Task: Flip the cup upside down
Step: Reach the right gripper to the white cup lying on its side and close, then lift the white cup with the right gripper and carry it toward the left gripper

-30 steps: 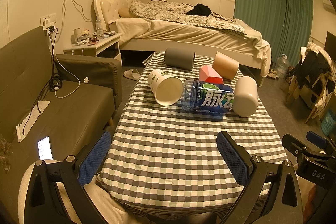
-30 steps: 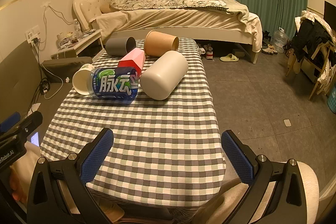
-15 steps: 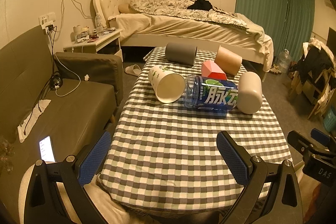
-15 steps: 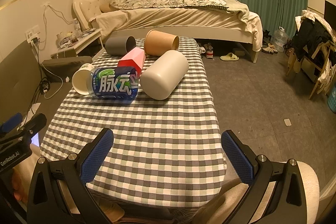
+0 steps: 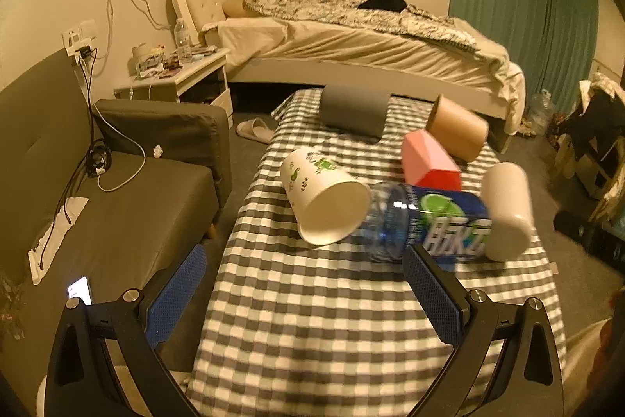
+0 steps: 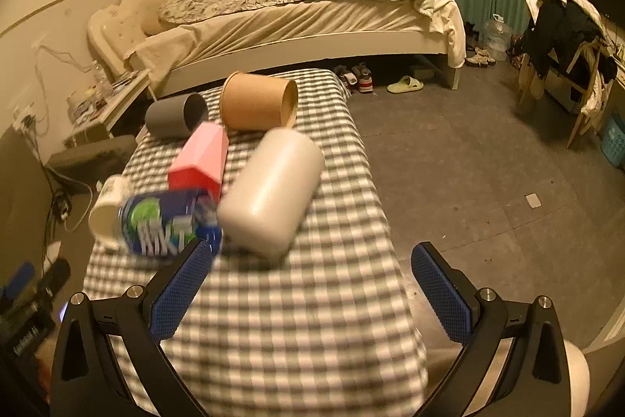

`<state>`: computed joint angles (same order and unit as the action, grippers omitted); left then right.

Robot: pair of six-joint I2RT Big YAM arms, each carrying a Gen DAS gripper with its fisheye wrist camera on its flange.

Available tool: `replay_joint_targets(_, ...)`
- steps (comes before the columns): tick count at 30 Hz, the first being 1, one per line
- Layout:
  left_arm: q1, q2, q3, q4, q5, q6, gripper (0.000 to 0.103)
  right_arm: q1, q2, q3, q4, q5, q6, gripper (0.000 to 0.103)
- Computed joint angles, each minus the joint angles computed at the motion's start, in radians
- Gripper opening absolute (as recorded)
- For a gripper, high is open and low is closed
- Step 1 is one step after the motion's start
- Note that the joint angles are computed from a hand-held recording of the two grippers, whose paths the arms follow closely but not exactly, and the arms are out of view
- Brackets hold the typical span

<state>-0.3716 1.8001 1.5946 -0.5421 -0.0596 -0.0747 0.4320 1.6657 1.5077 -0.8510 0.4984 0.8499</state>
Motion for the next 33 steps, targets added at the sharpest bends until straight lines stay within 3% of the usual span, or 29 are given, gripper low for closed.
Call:
replay_joint_targets(7,0.012,0.070,0.055,-0.047,0.033,0.013,0.103,-0.051,0.154,0.173,-0.061,-0.079,-0.012,0.102)
replay_joint_targets(18,0.021,0.126,0.118,-0.109,0.076,0.019,0.103,-0.109,0.260,0.275,-0.113,-0.219,0.034,0.090)
replay_joint_targets(22,0.022,0.135,0.127,-0.122,0.076,0.019,0.103,-0.118,0.272,0.277,-0.107,-0.271,0.054,0.087)
replay_joint_targets(24,0.022,0.134,0.124,-0.121,0.073,0.021,0.103,-0.120,0.270,0.273,-0.091,-0.302,0.041,0.080)
replay_joint_targets(27,0.021,0.125,0.113,-0.113,0.062,0.030,0.103,-0.117,0.267,0.279,-0.111,-0.312,0.029,0.077)
replay_joint_targets(33,0.014,0.082,0.060,-0.076,0.024,0.038,0.103,-0.090,0.171,0.166,-0.088,-0.312,0.038,0.076)
